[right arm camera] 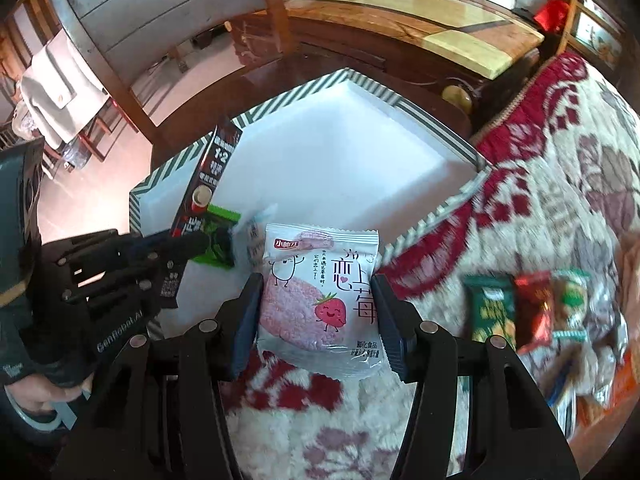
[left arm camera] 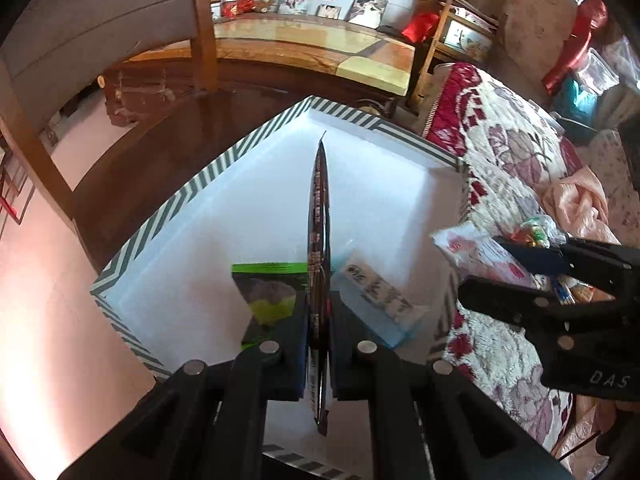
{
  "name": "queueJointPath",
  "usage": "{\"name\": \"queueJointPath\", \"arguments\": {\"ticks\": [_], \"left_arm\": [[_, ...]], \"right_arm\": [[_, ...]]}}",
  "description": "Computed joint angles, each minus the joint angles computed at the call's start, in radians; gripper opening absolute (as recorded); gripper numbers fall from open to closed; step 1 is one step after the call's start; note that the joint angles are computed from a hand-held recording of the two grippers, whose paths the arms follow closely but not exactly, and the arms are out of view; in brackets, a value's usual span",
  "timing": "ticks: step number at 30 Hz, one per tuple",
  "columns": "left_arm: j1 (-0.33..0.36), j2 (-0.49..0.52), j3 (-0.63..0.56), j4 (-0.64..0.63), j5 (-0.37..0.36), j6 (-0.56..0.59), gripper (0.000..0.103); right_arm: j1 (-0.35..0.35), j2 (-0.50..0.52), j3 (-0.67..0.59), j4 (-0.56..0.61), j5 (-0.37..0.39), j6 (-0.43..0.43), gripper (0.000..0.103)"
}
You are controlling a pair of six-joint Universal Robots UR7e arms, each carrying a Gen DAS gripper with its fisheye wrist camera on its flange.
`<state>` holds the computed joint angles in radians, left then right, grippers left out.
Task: Organize snacks
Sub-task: 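Carry the coffee stick and pink packet over the white tray with both grippers, then open both grippers to drop the coffee stick and pink packet in the tray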
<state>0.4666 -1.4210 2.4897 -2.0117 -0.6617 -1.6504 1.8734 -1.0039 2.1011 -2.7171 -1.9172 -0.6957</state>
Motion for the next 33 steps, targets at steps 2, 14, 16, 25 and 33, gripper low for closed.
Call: {"name": "queueJointPath", "arguments": {"ticks": [2,14,16,25,33], "left_arm": [[0.010,-0.004,0.005,-0.015,-0.004,0.009,0.010],[0.041,0.003,0.008,-0.050,-0.009,0.043,0.010],[0.044,0.005,0.008,-0.055,-0.009,0.047,0.010],[0.053,0.001,0.012,-0.067,-0.015,0.035,0.024],[0.027,0.000,0.007,-0.007,0.005,-0.033,0.072]], "right_arm": [[0.011,0.031,-0.020,0.000,-0.006,0.001,0.053],[0.038,0.181,-0.116,-0.011,-0.049,0.020,0.053],[0.038,0.201,-0.125,-0.013,-0.059,0.023,0.053],[0.024,0.204,-0.126,0.005,-0.032,0.060,0.054],[0.012,0.125,-0.066,-0.026,0.017,0.067,0.055]]}}
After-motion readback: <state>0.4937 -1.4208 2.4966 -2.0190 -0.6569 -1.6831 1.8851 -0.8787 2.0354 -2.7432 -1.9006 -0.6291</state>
